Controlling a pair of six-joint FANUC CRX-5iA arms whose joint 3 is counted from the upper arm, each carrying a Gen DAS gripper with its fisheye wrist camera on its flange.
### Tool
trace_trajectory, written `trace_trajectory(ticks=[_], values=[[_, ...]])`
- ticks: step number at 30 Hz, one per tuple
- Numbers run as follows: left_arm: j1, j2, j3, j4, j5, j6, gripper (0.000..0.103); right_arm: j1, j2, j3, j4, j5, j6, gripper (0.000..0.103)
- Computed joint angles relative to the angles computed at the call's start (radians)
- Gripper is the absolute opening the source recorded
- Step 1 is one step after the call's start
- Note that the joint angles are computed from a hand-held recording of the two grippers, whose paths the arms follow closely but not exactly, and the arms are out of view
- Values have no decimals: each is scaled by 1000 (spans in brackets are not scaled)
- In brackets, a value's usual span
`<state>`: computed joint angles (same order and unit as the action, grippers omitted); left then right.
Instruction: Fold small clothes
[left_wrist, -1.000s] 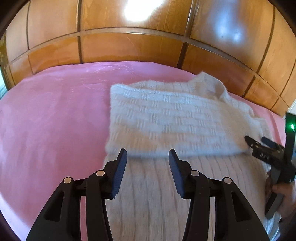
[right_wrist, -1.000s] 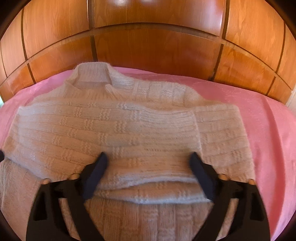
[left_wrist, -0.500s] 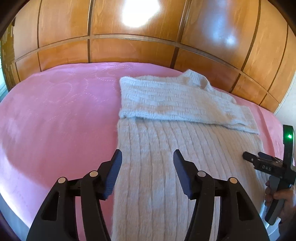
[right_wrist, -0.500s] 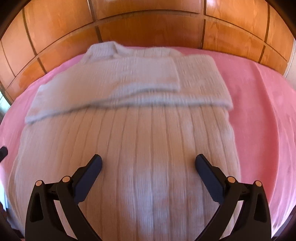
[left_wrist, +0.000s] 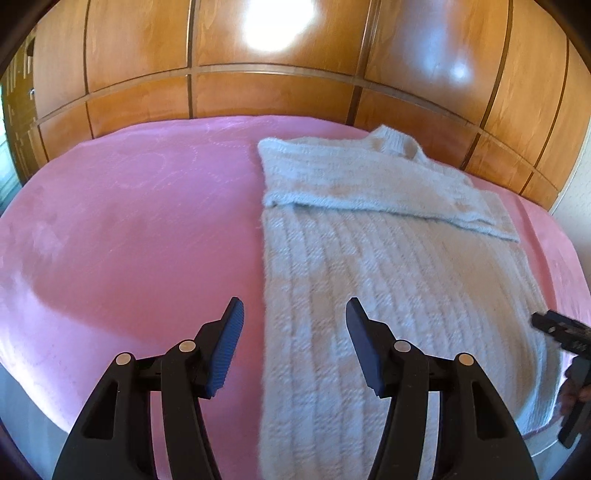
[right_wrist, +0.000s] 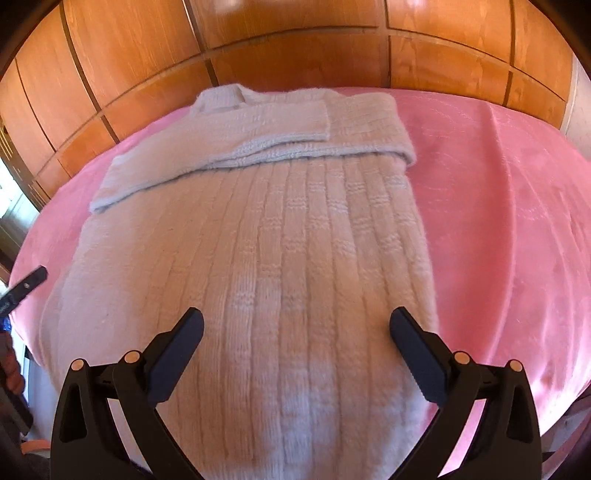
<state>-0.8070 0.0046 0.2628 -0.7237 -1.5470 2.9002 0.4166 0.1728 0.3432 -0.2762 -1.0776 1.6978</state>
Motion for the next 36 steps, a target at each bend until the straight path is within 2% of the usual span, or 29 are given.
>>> trace_trajectory(ticks=[2,6,9,12,14,18,22,23,25,27,31,34,36], values=[[1,-11,-19,17,0,4,57,-14,-10,-4,-2,2,-13,101],[8,-62,-97,77,62,3,57,-60,-29,-20,-29,-6,-41,101],[21,-115,-176,153,169,-24,57,-111,-26,-11,-85,-49,-44,98],[27,-152,-241,217,265,-60,54,-157,-14,6,-139,-114,-40,84],[29,-166,-271,253,307,-77,45,-174,-11,12,-159,-155,-32,71],[40,-199,-325,307,393,-71,44,-187,-23,2,-183,-223,0,55],[64,-218,-358,359,438,-100,17,-175,-27,1,-186,-287,50,45],[66,-219,-358,363,443,-113,10,-164,-27,1,-174,-304,63,33],[62,-228,-360,365,461,-131,6,-155,-22,13,-167,-333,80,17],[59,-245,-368,367,483,-143,6,-170,-20,40,-203,-362,108,16],[104,-317,-425,411,597,-136,6,-189,6,121,-240,-426,117,16],[132,-338,-432,420,649,-148,6,-134,10,133,-130,-451,172,16],[143,-331,-425,429,652,-174,6,-129,16,143,-113,-477,196,15]])
